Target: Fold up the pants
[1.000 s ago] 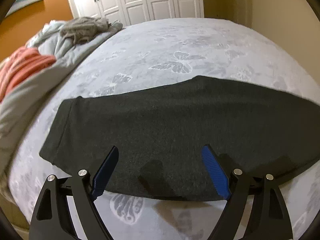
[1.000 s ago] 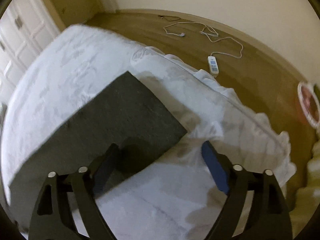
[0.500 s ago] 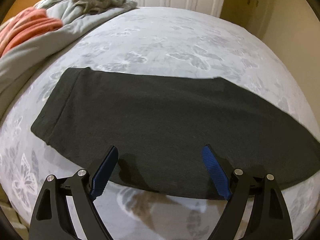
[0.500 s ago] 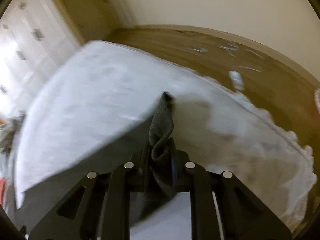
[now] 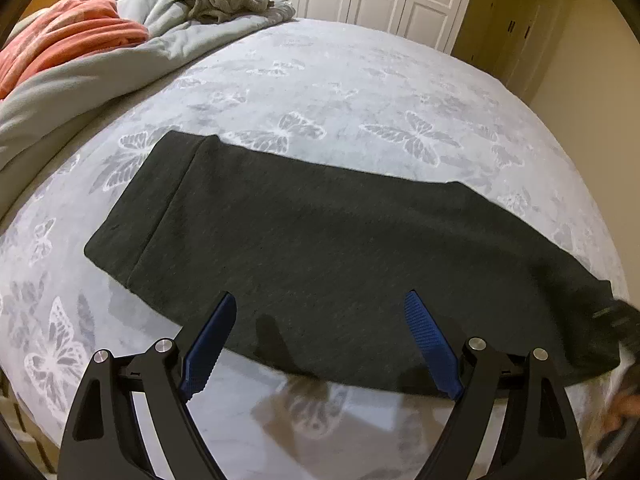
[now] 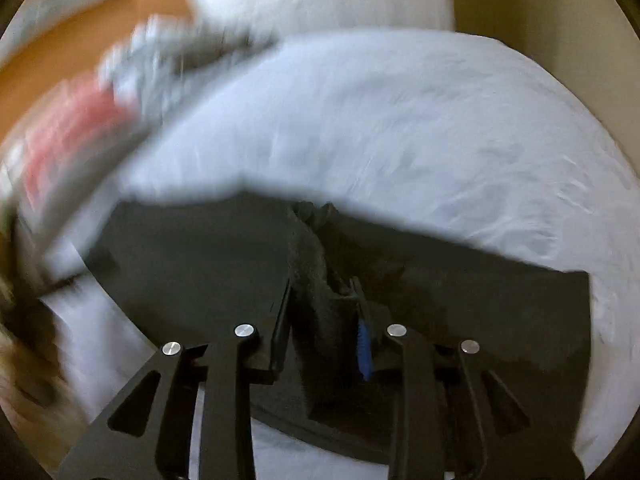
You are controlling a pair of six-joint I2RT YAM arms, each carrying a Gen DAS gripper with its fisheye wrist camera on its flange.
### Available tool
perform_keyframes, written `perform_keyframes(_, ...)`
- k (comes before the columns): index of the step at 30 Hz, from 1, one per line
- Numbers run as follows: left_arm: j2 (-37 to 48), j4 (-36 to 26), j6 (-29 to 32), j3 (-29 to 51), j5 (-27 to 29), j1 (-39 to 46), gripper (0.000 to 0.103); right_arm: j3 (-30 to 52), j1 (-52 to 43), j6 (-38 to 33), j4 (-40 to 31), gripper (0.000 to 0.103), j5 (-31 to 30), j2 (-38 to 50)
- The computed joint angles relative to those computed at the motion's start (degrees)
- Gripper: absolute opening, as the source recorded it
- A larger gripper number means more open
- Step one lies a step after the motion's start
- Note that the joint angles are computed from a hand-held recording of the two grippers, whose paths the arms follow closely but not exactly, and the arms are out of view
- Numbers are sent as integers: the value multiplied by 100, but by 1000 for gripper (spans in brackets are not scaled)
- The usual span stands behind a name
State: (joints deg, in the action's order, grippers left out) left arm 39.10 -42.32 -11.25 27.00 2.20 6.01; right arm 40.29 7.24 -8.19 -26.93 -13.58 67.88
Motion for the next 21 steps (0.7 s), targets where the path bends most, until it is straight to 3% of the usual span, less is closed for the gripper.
perform_keyframes(1,-19,-28,121,-16,89,159,84,-107,405,22,246,28,508,137)
perform_keyframes(3,-104,-110,436,-61,270,481,84,-401,1102,-11,613,54,1503,45)
perform_keyframes(4,-160,-158,651,-83,358,682,84,-474,1254,-31,642,73,1765,-54)
perform_keyframes(8,-206,-249,1217,-146,611,1255,84,-1100,1616,-414,992,74,2610,-465)
perform_keyframes(9,-162,-255,1316,-149,697,1380,84,-1115,1675,-402,1054,66,2663,-374)
perform_keyframes(10,-122,-266,1402,-147,775,1494,84,-1066,1543,-472,1212,34,2429,-146)
perform_keyframes(11,-96,-301,1481,-135,858,1618,84,-1006,1362,-425,1120,8,1948,-102)
perform_keyframes(16,-53,-351,1686,-12,1170,1983,84,-610,1831,342,646,6,1856,-782)
perform_keyframes(18,87,-350,1739,76,1388,2168,84,-451,1959,572,629,27,1693,-638)
perform_keyframes(19,216,-363,1816,143,1556,2340,84,-306,2030,579,557,58,1682,-229)
perform_keyframes(21,586,-425,1987,342,2112,2901,84,-157,2244,549,361,59,2020,258)
